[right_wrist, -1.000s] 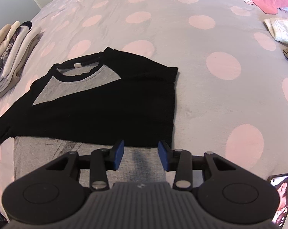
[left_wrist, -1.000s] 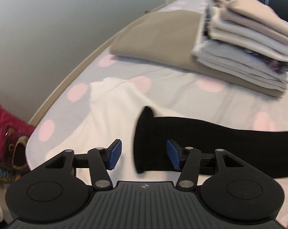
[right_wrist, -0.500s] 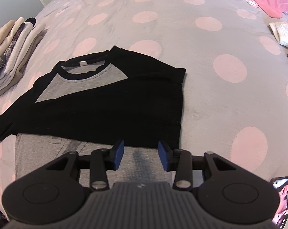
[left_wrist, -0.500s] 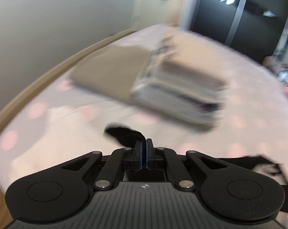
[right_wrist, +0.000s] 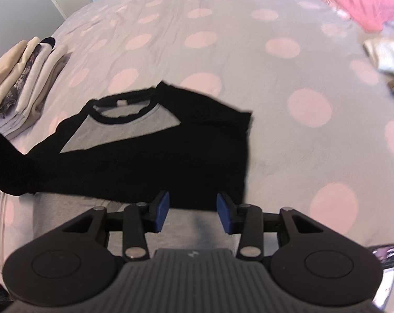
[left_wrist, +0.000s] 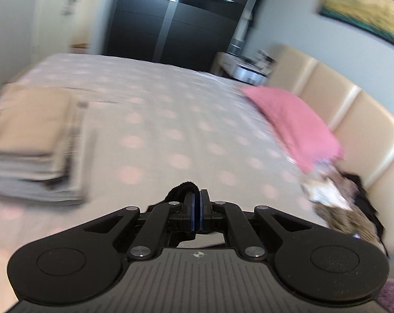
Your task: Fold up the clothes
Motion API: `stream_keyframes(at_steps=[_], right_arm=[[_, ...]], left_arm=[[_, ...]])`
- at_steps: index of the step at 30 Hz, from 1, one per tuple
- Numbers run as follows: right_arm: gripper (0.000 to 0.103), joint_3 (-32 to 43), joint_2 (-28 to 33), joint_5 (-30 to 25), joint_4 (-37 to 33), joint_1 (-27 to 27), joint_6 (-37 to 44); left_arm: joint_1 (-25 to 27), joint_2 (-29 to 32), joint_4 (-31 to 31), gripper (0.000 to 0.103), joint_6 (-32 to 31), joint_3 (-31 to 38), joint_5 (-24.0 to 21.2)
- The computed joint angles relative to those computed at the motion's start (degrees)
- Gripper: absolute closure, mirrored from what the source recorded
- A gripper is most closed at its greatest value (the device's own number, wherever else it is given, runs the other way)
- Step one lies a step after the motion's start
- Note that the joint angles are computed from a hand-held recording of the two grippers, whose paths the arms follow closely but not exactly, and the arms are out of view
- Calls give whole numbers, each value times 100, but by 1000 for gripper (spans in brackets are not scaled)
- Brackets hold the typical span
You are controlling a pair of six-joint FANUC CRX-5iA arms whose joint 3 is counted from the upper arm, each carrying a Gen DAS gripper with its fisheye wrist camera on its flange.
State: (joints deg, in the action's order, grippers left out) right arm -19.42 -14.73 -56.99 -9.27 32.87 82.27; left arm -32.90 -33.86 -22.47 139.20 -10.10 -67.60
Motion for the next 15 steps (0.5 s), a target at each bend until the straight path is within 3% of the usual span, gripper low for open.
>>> stream_keyframes(at_steps=[4, 8, 15], right_arm=[[43, -16, -126, 152, 225, -46, -95], [39, 150, -107, 113, -44, -274, 161], [37, 35, -81, 212, 394, -150, 42]], left_arm=[[47, 730, 494, 101, -432, 163, 600], [369, 1416, 1241, 101, -1097, 105, 1265], [589, 2374, 2313, 101, -2059, -244, 2150]])
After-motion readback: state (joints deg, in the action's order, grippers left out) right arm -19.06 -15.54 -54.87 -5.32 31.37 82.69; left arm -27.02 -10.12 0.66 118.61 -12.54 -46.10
